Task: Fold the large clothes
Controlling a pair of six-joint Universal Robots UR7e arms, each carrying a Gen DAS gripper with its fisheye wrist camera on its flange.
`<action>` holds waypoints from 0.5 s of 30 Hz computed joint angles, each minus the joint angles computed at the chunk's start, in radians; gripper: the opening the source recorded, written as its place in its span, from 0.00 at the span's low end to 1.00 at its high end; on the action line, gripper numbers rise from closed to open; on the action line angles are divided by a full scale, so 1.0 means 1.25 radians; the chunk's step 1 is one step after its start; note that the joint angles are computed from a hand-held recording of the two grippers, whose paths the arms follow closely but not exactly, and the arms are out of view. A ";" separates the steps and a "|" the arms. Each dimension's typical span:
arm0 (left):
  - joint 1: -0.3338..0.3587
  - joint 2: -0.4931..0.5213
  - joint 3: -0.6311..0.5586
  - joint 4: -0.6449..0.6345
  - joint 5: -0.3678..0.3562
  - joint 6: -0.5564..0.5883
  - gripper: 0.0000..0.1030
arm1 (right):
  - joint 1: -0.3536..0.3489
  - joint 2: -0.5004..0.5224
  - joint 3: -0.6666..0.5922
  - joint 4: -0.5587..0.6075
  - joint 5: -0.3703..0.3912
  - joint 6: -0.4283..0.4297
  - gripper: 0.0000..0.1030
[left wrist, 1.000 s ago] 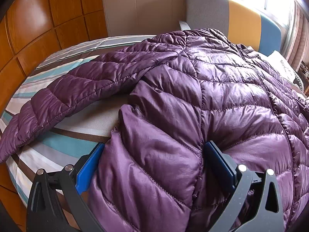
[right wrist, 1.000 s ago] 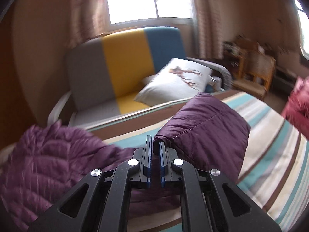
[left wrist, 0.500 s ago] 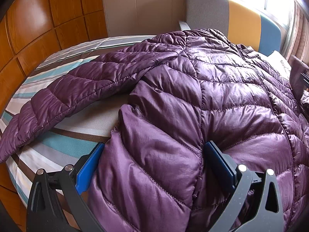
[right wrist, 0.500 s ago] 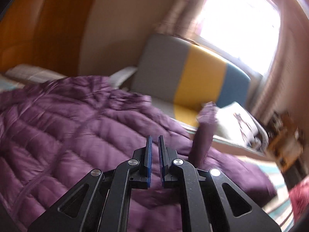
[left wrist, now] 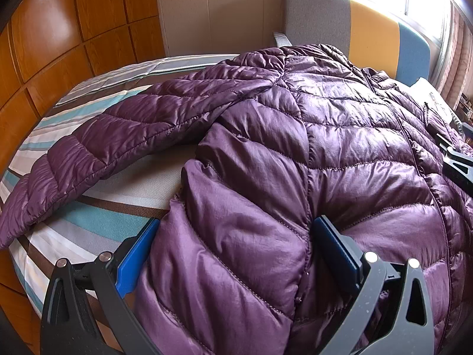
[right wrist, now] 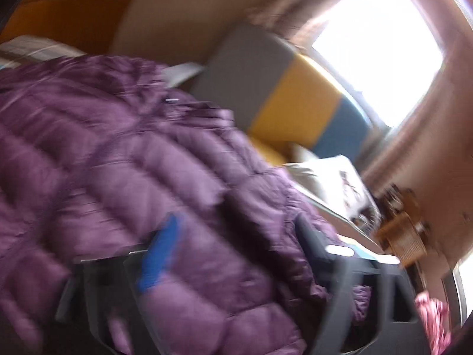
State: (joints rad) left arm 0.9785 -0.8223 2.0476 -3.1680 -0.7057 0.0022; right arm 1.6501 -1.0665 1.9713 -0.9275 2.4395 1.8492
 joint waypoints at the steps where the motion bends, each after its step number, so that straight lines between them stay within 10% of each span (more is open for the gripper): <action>1: 0.000 0.000 0.001 -0.001 0.001 0.001 0.98 | -0.006 -0.002 -0.010 0.005 0.010 -0.008 0.80; 8: 0.000 0.000 0.001 -0.002 0.000 0.002 0.98 | -0.037 0.045 -0.152 0.187 0.102 0.096 0.45; 10: 0.001 0.000 0.001 -0.002 -0.001 0.002 0.98 | -0.046 0.044 -0.158 0.196 0.105 0.108 0.13; 15: 0.000 0.001 0.001 -0.004 0.000 0.003 0.98 | -0.025 0.030 -0.097 0.074 0.050 0.048 0.05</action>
State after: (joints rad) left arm 0.9785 -0.8216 2.0488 -3.1728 -0.7056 0.0059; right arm 1.6184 -1.0293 1.8500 -0.8349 2.5014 1.9086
